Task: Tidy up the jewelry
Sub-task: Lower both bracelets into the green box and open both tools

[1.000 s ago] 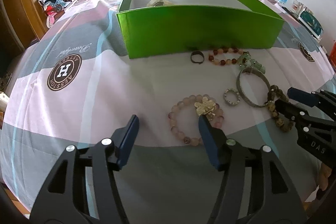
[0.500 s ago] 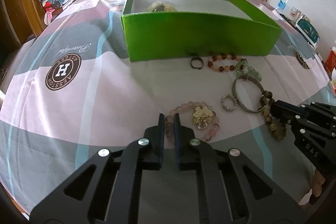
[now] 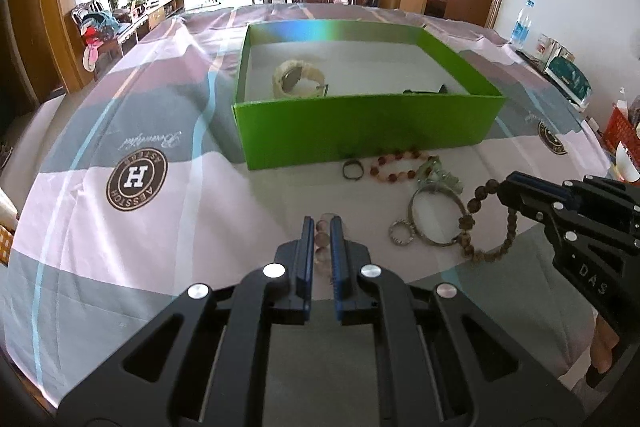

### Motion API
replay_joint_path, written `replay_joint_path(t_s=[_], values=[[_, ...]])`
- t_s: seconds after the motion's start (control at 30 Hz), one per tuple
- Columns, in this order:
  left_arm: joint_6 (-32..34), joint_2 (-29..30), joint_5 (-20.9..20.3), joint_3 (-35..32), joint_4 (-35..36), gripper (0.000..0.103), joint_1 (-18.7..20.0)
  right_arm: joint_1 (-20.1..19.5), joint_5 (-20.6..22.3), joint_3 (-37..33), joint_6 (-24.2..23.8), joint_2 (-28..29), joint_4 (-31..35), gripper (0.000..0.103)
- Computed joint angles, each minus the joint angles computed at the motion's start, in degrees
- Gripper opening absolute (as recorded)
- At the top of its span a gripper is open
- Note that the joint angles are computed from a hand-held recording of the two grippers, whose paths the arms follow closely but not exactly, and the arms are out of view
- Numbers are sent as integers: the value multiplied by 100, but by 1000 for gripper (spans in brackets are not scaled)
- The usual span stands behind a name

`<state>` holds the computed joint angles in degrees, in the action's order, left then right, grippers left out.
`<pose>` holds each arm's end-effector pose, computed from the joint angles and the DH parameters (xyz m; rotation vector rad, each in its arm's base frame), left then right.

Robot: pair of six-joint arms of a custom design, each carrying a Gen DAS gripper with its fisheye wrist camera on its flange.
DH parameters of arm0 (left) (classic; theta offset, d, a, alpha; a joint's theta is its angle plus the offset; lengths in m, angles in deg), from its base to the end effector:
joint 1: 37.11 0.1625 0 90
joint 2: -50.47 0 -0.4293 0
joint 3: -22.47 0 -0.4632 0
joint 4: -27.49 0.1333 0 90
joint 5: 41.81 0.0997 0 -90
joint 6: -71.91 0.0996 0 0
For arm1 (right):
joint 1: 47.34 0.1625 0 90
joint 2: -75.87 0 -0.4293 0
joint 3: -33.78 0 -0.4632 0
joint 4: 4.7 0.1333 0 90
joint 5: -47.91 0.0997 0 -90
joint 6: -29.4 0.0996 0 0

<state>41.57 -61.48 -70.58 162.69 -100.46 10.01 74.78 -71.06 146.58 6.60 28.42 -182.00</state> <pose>-0.0791 -0.4094 0.3108 0.1311 2.2053 -0.9286 0.3956 -0.4702 0.0142 1.0897 -2.3811 0.5604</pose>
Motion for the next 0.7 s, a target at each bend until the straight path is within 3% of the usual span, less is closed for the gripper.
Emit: replay_joint_path(t_s=[0.7], values=[[-1, -185, 189, -84, 85, 8, -235, 69, -15, -24, -118, -118, -203, 8]])
